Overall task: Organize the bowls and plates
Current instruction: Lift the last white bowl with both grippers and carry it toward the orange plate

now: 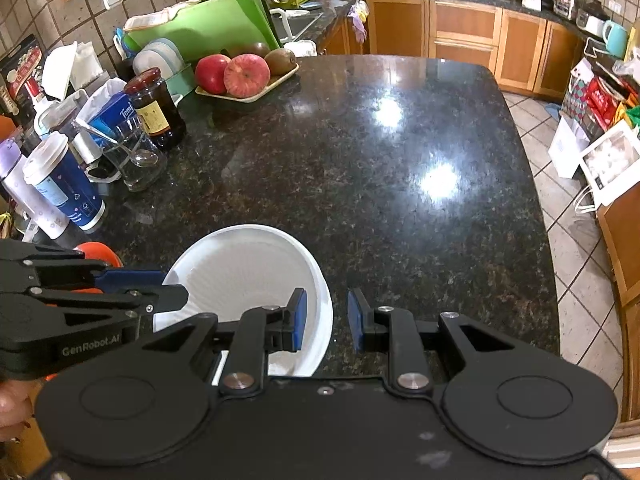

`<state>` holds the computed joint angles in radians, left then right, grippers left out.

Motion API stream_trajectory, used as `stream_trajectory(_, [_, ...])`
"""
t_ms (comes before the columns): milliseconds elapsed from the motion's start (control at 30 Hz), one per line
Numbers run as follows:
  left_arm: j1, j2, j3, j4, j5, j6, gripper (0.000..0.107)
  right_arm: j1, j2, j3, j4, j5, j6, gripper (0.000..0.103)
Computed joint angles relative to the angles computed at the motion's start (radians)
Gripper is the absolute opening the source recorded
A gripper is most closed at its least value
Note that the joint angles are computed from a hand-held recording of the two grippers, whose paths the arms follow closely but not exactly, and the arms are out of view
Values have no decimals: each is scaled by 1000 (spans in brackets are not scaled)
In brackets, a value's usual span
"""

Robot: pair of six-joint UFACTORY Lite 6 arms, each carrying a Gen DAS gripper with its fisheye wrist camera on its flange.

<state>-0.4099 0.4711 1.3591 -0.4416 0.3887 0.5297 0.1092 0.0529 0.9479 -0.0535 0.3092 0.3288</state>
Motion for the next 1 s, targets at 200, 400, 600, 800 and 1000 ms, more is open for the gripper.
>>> stream_trajectory(200, [9,-18,-11,-39,-5,19,29,-11,-39,-24,-11,-16,14,26])
stream_trajectory(400, [-1,-61,-48,-16,-59,-41,29,-8,-96,-46,-69,-32,71,26])
stream_trajectory(600, [-30,-96,-102,155,-153,-217,29,18,-144,-86,-130,-58,133,26])
stream_trajectory(800, [-43,-104,-121,215,-174,-290,29,16,-180,-131,-41,-88,37,26])
stream_trajectory(1000, [-71,-90,-116,362,-179,-466,29,-32,-150,-135,267,-108,-296,27])
